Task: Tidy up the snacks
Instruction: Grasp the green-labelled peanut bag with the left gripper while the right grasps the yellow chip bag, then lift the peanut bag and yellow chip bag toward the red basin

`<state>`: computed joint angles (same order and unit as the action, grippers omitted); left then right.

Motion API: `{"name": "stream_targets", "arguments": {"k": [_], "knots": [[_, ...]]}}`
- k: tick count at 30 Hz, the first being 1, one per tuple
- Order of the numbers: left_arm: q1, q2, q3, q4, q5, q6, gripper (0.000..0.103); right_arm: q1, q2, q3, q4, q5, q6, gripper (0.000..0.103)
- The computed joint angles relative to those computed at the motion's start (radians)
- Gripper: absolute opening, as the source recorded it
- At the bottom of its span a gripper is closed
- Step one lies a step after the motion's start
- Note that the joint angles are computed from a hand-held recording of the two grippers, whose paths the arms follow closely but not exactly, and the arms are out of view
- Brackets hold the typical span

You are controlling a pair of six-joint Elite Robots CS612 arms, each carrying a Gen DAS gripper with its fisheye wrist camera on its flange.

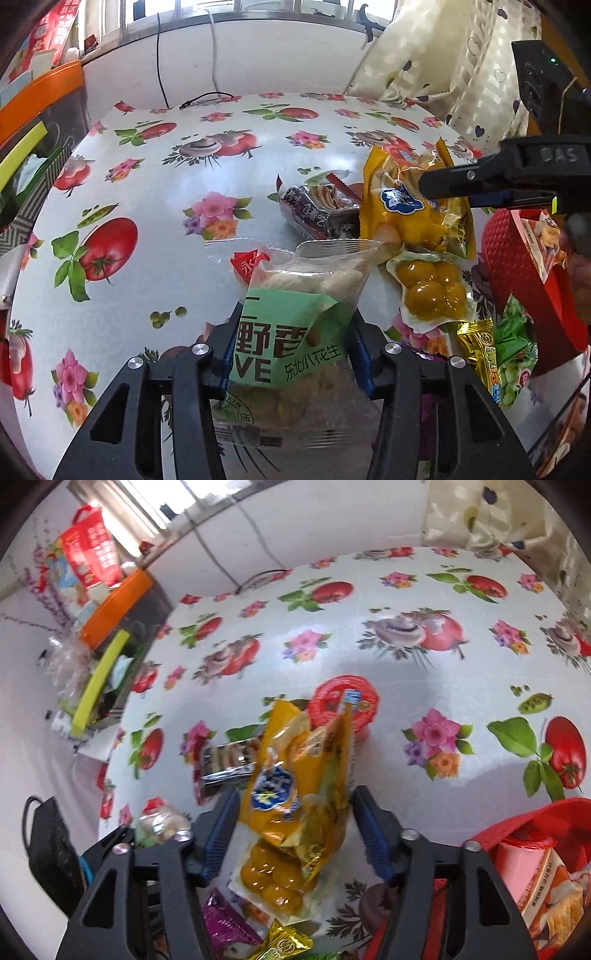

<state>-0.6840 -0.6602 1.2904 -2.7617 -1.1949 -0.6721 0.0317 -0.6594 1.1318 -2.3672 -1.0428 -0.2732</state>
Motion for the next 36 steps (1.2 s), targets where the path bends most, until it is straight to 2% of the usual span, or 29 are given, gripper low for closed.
{"name": "stream_targets", "arguments": {"k": [4,8,21,36], "knots": [[0.002,-0.001,0.001,0.0,0.002,-0.01,0.05,0.007,0.009,-0.01,0.007,-0.023,-0.015,0.025],[0.004,-0.003,0.005,0.001,0.004,-0.025,0.049,0.003,0.008,0.002,-0.009,0.011,-0.023,0.017],[-0.007,-0.028,0.047,-0.043,0.029,-0.078,0.048,-0.012,-0.042,0.106,-0.121,0.087,-0.059,0.014],[-0.03,-0.046,0.04,-0.078,0.07,-0.056,0.048,-0.048,-0.119,0.244,-0.287,0.138,-0.065,0.014]]}}
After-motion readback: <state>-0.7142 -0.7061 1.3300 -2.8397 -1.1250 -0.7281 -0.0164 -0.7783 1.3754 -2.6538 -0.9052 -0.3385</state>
